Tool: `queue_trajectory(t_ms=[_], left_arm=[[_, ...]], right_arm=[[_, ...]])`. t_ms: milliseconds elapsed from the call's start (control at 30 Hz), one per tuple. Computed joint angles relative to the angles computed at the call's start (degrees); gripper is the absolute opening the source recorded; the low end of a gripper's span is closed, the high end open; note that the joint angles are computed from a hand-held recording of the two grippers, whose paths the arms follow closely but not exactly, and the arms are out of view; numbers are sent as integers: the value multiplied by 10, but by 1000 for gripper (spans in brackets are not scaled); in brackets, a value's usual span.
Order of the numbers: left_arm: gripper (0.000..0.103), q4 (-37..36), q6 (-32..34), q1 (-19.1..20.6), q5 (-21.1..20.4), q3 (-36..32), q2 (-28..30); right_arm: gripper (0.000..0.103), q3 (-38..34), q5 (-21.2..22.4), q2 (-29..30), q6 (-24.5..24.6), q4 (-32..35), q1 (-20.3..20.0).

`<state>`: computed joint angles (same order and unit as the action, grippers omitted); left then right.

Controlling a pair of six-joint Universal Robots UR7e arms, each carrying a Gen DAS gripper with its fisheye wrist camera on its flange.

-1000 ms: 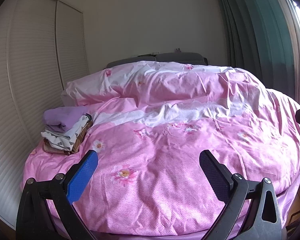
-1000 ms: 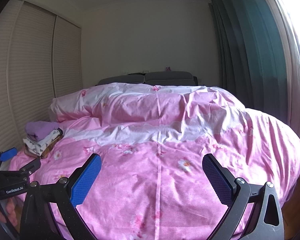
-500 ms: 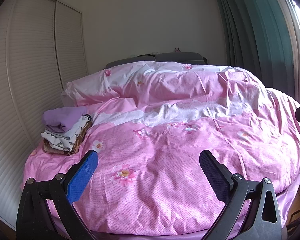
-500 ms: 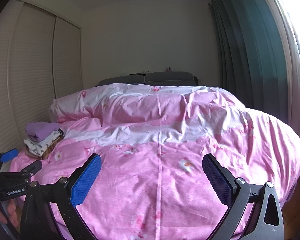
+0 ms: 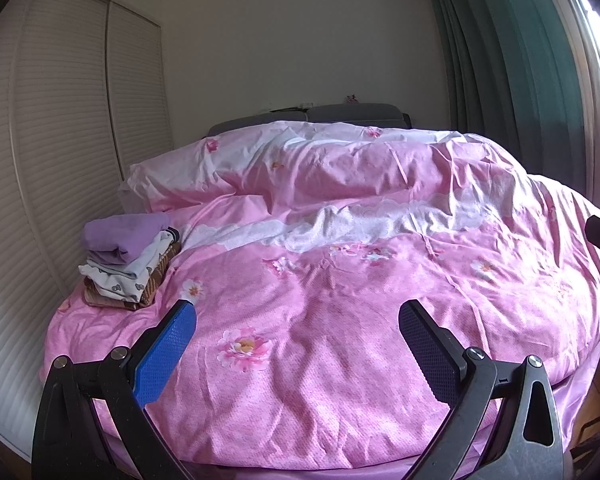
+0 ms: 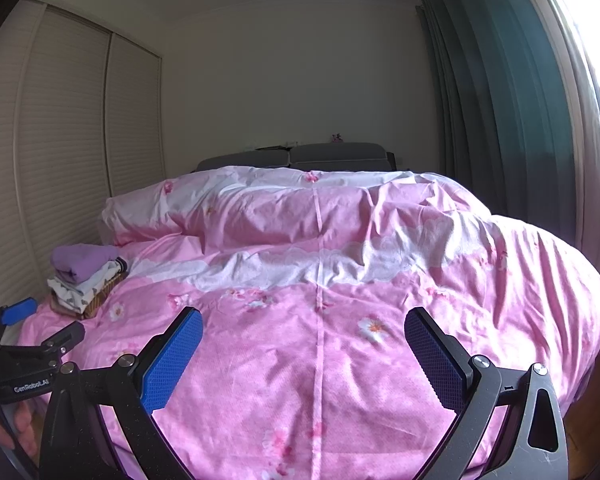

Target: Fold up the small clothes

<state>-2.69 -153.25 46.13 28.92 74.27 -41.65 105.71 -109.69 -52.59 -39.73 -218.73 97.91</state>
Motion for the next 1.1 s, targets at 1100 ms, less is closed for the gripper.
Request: queue_trajectory(t_ms=[1100], left_arm=[[103, 97, -74, 4, 15, -38, 26]], right_arm=[[102, -1, -1, 3, 3, -3, 1]])
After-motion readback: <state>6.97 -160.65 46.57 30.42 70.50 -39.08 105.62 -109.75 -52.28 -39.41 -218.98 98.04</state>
